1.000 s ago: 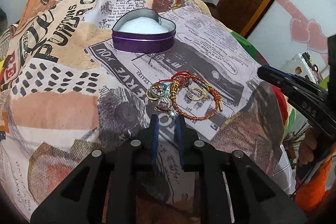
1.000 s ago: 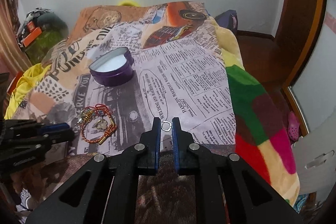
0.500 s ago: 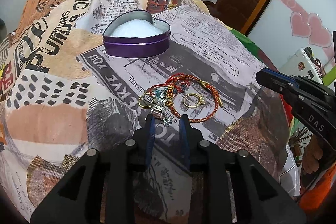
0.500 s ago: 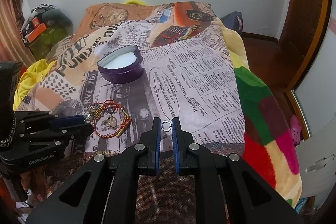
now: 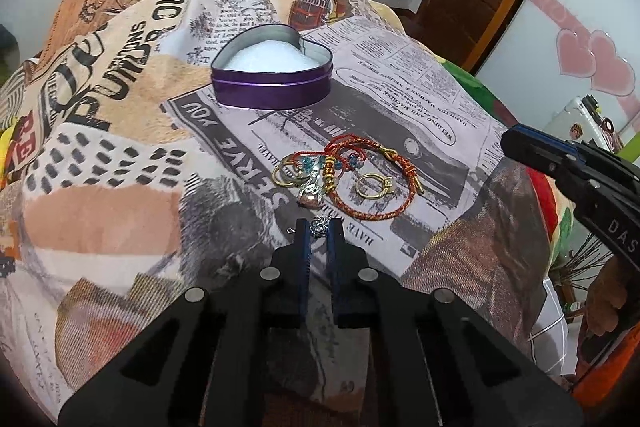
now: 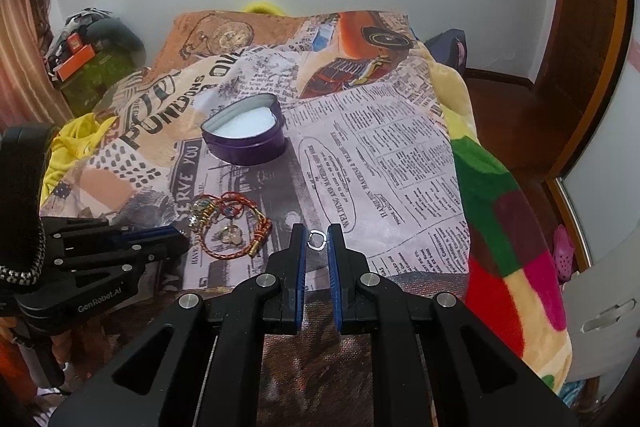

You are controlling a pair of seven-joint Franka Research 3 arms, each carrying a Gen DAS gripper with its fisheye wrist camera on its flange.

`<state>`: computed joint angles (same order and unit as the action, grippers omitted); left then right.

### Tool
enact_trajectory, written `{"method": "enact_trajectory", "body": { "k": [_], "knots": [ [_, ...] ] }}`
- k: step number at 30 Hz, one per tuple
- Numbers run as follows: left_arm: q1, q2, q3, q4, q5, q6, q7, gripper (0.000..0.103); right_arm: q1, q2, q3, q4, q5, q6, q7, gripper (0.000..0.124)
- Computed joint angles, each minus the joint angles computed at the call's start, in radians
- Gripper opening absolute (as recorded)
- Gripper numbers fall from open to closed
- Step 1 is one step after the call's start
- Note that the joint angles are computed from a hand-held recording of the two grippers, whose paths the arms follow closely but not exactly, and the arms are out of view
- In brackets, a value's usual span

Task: Organize jewelry
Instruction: 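Carry the ring and charm in both tools over the purple heart tin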

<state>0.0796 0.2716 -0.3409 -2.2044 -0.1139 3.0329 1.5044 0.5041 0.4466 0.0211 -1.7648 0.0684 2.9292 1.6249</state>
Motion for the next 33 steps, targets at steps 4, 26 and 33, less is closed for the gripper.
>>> {"method": "enact_trajectory", "body": {
  "k": [4,26,33],
  "knots": [
    [0.017,-0.043,-0.016,-0.042,-0.025,0.024,0.009,0.007,0.006,-0.019,-0.002,-0.014,-0.001,0.012,0.004,0.009],
    [0.043,-0.208,-0.032,-0.106,-0.257,0.205,0.22,0.007,0.06,-0.007,-0.012,0.074,-0.04,0.085,0.007,0.009],
    [0.048,-0.161,-0.002,-0.059,-0.137,0.217,0.13,0.007,0.059,0.059,-0.002,0.172,-0.015,0.073,-0.027,0.009]
  ]
}}
